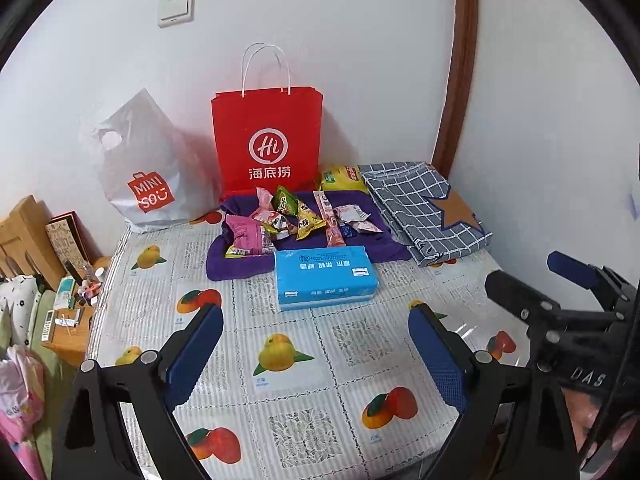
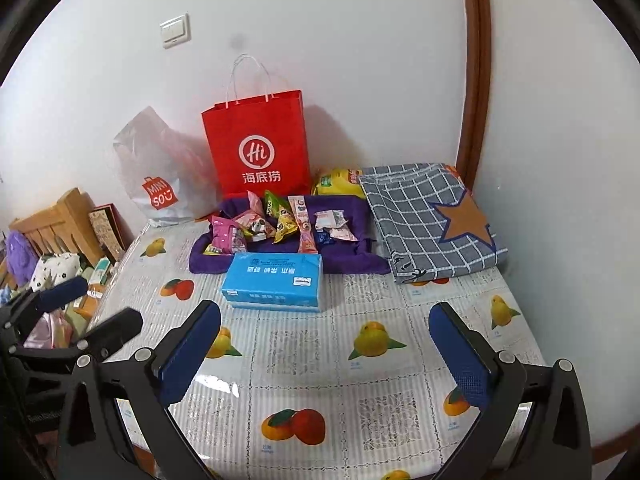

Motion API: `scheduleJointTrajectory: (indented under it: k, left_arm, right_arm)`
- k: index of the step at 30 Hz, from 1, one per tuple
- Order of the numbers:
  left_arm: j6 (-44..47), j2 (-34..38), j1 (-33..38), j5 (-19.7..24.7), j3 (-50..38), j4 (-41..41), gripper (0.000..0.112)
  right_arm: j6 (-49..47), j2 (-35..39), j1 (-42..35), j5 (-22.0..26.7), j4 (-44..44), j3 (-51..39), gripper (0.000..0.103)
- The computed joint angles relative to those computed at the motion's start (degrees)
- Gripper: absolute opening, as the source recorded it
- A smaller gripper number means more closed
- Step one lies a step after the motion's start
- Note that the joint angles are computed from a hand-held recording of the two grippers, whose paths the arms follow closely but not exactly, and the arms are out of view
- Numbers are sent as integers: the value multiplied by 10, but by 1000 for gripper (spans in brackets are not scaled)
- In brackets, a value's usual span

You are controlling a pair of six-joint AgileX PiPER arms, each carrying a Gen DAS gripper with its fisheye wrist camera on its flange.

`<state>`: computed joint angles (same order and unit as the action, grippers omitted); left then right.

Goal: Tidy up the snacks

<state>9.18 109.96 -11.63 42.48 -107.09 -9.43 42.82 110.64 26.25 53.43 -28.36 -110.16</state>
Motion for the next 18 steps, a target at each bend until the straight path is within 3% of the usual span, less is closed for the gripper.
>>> scheduleJointTrajectory:
  k: [18]
  left_arm:
    - [-8, -32, 13, -28, 45, -16, 94]
  right_arm:
    - [41, -45, 18, -7, -43, 62, 103]
